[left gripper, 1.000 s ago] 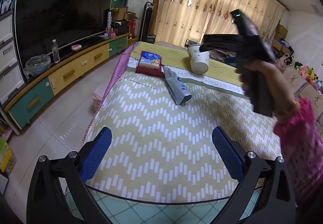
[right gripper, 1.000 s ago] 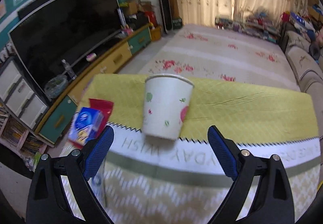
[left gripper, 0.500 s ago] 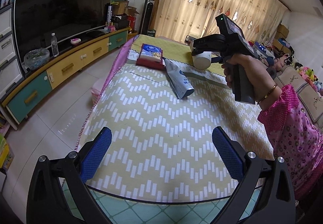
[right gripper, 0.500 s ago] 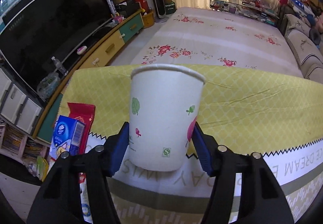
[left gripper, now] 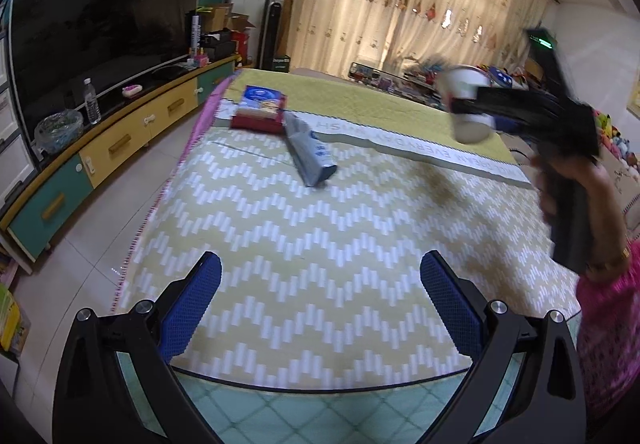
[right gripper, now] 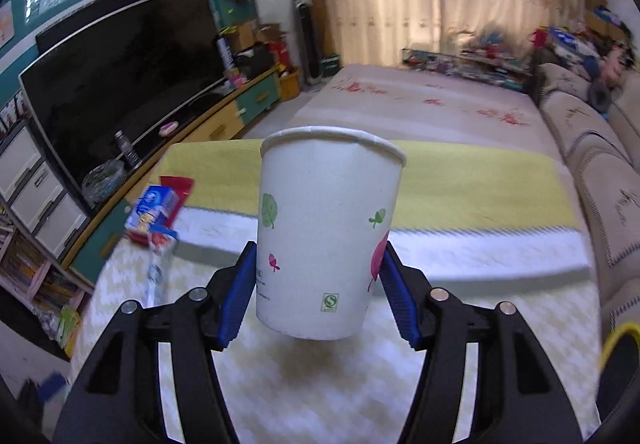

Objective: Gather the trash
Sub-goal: 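Carry the paper cup over the bin and release it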

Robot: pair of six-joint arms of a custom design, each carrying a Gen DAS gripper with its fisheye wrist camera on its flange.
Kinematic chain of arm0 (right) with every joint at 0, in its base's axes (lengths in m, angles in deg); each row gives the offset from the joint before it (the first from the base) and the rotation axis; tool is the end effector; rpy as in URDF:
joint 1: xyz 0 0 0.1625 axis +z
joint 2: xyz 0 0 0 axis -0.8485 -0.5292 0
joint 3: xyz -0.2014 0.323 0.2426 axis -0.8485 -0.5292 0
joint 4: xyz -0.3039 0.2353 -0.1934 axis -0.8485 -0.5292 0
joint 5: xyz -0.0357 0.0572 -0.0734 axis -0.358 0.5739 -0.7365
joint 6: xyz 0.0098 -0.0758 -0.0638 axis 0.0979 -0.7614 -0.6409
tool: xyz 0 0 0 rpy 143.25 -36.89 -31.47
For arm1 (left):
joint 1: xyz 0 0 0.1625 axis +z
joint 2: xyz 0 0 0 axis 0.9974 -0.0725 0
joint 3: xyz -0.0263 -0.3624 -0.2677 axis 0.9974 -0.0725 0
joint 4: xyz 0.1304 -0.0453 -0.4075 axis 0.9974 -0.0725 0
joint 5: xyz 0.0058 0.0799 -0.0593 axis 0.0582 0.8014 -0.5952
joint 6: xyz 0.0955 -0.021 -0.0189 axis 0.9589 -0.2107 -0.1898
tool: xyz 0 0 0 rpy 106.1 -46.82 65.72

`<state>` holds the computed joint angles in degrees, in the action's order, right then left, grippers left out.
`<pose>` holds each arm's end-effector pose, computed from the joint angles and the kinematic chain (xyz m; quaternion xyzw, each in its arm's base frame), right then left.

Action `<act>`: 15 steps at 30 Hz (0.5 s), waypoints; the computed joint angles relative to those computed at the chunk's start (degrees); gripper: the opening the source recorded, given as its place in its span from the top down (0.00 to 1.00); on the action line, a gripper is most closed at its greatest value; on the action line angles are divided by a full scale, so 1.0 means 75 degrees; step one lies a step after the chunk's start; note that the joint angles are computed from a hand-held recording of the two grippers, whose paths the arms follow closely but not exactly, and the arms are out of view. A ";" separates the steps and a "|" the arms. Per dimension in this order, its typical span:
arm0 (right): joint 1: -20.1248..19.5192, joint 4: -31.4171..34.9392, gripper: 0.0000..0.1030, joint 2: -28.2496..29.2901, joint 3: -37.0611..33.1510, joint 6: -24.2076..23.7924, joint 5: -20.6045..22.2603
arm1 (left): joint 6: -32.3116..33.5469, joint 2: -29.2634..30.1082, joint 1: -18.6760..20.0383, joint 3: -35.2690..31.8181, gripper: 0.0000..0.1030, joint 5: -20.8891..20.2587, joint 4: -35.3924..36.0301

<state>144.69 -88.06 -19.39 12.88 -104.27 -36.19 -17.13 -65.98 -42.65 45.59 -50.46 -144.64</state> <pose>0.0565 -0.8006 0.3749 0.1996 -0.8857 0.3239 0.2660 -0.3517 -0.6225 -0.0030 0.1080 0.8757 -0.3861 0.2690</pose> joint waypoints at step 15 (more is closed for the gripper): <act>-0.2372 -0.1750 0.43 -0.2575 0.2011 0.0956 -0.0286 | -0.0259 0.0683 -0.0113 -0.1272 0.05 -0.0134 0.1185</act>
